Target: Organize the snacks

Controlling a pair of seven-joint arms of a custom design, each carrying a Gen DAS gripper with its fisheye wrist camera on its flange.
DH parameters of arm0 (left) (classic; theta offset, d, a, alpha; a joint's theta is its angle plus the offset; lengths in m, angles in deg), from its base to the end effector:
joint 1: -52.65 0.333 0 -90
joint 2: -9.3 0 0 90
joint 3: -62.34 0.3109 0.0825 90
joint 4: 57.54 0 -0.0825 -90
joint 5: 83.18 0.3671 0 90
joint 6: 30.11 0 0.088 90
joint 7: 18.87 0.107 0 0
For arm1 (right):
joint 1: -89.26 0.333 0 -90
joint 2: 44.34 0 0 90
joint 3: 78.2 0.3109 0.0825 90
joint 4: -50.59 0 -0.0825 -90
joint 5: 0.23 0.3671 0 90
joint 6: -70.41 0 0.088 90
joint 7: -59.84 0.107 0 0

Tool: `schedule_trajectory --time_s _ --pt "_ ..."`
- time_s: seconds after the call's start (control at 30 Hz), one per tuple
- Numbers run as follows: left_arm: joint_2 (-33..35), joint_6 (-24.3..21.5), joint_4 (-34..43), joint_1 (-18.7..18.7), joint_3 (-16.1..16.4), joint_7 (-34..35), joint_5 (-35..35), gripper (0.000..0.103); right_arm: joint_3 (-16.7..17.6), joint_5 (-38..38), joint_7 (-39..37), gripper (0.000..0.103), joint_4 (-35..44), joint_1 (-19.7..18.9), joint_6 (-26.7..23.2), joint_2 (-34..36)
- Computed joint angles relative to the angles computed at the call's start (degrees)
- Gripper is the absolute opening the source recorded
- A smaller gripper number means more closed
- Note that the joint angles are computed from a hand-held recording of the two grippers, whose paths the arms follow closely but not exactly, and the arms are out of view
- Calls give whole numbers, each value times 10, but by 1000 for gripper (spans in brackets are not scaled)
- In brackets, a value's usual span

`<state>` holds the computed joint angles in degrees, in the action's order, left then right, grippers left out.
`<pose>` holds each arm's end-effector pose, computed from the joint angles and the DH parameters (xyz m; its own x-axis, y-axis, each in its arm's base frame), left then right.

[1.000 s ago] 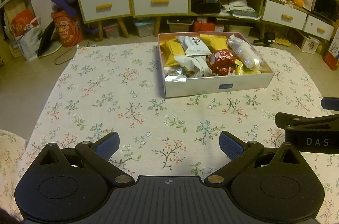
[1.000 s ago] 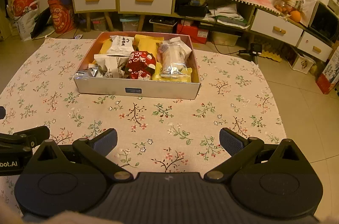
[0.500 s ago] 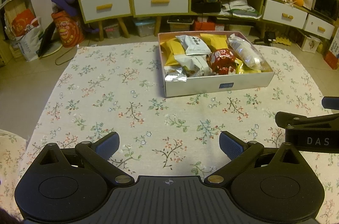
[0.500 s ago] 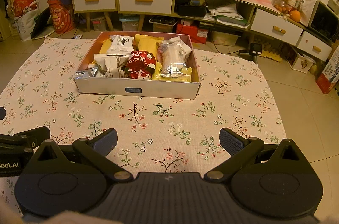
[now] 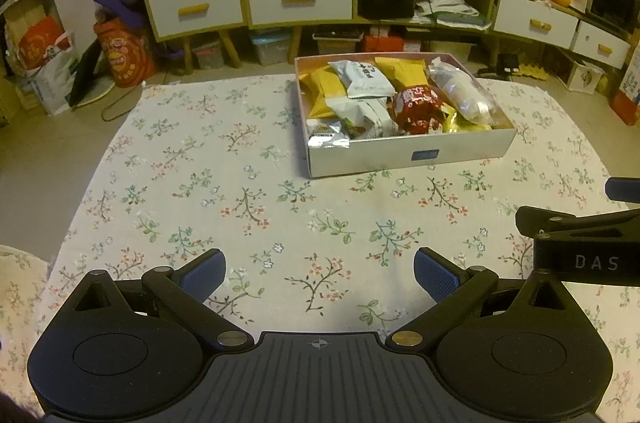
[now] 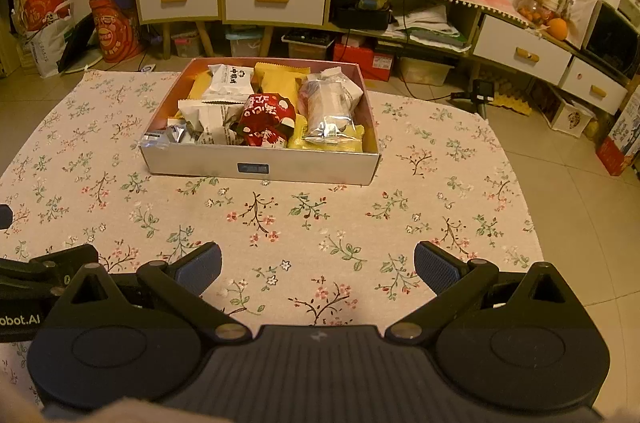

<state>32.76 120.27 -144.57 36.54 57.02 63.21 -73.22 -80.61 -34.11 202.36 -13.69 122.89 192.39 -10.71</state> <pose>0.6618 -0.2514 0.5093 -0.3154 -0.9482 -0.0369 -0.7159 0.2633 -0.6466 0.6414 0.3712 0.5238 -0.1823 -0.9782 0.0999 -0.7617 0.0762 -0.6434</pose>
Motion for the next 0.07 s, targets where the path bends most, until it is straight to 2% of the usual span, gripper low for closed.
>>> schedule_trajectory --time_s 0.07 --pt "0 2 -1 0 -1 3 0 101 1 2 3 103 -3 0 1 0"
